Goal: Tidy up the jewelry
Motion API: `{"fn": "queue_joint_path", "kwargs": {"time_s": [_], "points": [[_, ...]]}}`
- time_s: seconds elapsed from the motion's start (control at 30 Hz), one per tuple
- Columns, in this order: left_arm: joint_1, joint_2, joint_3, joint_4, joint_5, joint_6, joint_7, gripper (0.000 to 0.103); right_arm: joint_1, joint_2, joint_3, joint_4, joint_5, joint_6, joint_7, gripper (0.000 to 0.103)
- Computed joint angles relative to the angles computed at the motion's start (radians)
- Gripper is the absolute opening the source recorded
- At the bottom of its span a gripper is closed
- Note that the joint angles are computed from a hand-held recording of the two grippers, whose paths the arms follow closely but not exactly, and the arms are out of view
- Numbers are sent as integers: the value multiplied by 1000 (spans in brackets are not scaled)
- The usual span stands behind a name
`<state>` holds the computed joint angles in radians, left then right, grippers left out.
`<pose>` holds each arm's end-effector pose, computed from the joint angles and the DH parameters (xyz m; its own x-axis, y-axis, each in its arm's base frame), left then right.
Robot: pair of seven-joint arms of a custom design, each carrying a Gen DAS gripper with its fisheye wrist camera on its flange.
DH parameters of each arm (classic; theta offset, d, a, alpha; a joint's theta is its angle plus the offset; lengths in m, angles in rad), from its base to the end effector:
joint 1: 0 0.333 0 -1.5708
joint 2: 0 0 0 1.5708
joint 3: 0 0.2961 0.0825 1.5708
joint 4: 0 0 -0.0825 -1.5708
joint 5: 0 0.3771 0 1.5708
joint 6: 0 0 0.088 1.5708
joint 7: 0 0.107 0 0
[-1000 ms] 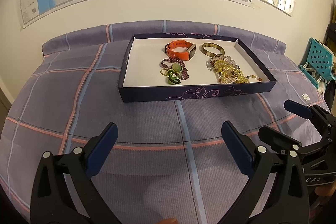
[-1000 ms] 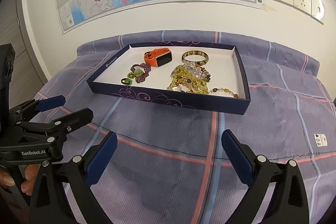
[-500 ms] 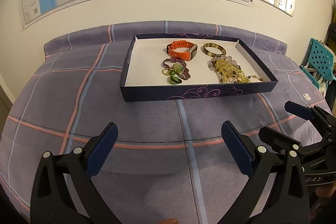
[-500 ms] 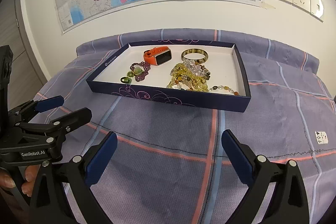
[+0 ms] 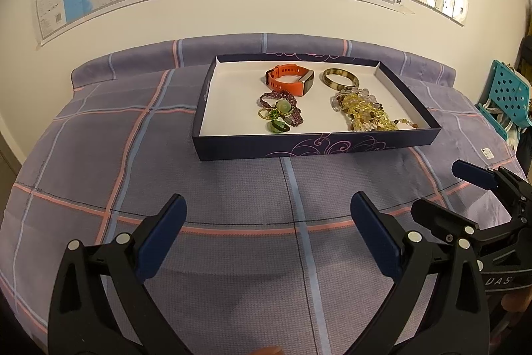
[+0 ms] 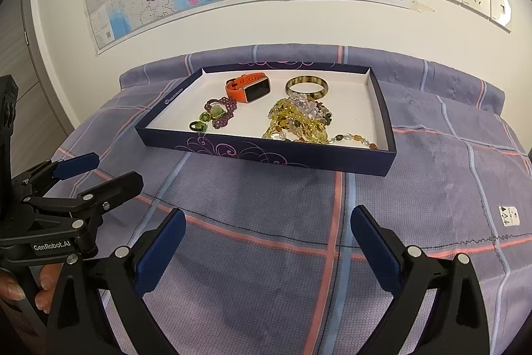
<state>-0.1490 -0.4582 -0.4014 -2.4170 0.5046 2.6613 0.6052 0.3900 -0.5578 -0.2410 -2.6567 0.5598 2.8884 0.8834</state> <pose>0.3819 -0.2689 0.5206 0.0055 -0.9996 0.0272 -0.6815 -0.0236 -0.7315 0.4181 0.0274 0.4780 0.3685 -0.9229 -0.1116 -0.6463 -0.1680 -0.7444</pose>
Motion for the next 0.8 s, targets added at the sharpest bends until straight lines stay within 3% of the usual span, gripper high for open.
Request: {"fn": "queue_joint_path", "kwargs": {"time_s": [0.8], "points": [[-2, -1, 1, -1, 3, -3, -1, 97, -10, 2, 8, -2, -3, -6, 10, 96]]}}
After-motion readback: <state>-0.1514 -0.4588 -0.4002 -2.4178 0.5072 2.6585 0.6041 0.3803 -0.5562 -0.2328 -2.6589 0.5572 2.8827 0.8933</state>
